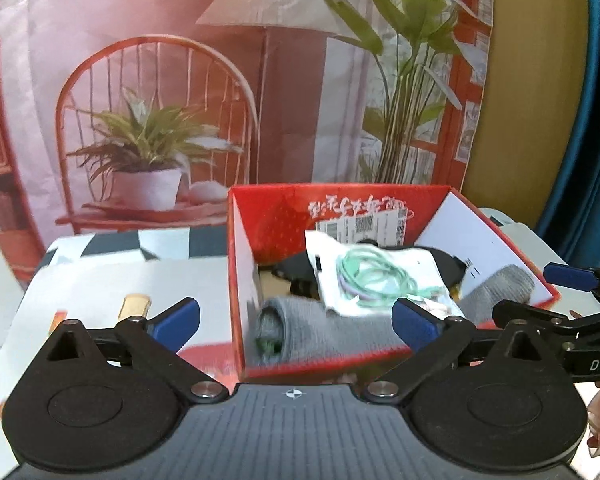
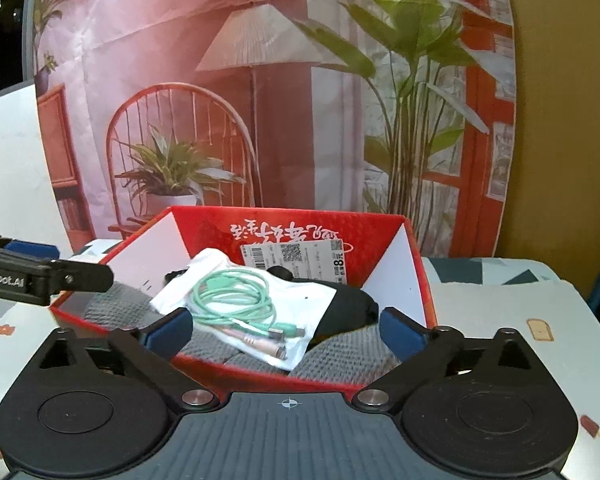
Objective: Organize soft objects
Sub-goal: 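Move the open left tool down to the white cloth bundle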
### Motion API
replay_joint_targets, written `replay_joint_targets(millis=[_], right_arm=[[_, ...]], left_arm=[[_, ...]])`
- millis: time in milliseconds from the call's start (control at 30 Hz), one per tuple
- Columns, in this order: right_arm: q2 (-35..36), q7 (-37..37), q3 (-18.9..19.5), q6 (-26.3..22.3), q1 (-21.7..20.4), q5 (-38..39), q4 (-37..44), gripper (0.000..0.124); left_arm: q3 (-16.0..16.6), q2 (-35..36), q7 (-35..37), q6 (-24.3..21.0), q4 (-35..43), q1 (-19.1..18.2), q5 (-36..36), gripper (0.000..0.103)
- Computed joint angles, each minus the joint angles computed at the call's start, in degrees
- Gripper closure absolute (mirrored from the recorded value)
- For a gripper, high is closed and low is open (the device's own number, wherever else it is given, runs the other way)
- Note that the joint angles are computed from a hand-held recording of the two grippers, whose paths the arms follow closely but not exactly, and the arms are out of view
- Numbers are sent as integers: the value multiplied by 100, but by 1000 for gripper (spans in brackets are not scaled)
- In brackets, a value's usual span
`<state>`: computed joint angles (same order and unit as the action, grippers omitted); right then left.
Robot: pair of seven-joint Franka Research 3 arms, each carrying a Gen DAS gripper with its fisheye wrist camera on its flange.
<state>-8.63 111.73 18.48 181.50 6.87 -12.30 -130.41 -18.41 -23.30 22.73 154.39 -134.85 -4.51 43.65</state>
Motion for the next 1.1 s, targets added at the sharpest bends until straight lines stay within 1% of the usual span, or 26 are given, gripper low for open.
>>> replay_joint_targets(millis=[67, 100, 233, 400, 533, 600, 633, 767, 833, 933, 1000, 1067, 1100], right_arm=[[-159, 18, -21, 15, 40, 70, -161, 21], [-239, -81, -126, 0, 178, 219, -248, 21], [-591, -399, -340, -53, 509, 755, -650, 21], [-1059, -840, -523, -202, 835, 1338, -1259, 21], [-1403, -920, -407, -525, 797, 1579, -1674, 21], [-1579, -900, -429, -679, 875, 1718, -1866, 21], [-1649, -901, -442, -707, 917, 1773, -1953, 21], [-1932, -750, -344, -823, 901, 1891, -2259, 21], [-2025, -734, -372, -824, 955, 1942, -2392, 22], [-2134, -711, -329, -819, 912, 1934, -2546, 26], [-2162, -682, -335, -853, 905, 1953, -2597, 36], [-2137, -705, -448, -888, 997, 2031, -2602, 42], [-2126, -726, -492, -888, 1037, 2063, -2602, 45]], left_arm=[[21, -163, 22, -89, -136, -108, -163, 0], [18, -232, 28, -126, -201, -148, -230, 0], [23, -579, 113, -194, -574, -366, -550, 0], [17, -985, 226, -320, -1158, -706, -1063, 0], [-27, -1209, 128, -432, -1531, -904, -1430, 0], [-5, -1324, 37, -271, -1723, -970, -1563, 0], [-22, -1386, -25, -179, -1813, -974, -1595, 0], [-181, -1473, -188, -188, -1902, -944, -1622, 0], [-253, -1499, -283, -160, -1952, -950, -1601, 1], [-231, -1487, -332, -202, -2006, -1075, -1696, 8], [-105, -1460, -253, -214, -2051, -1215, -1841, 17], [5, -1433, -167, -196, -2091, -1311, -1986, 22], [65, -1418, -109, -160, -2114, -1356, -2057, 22]])
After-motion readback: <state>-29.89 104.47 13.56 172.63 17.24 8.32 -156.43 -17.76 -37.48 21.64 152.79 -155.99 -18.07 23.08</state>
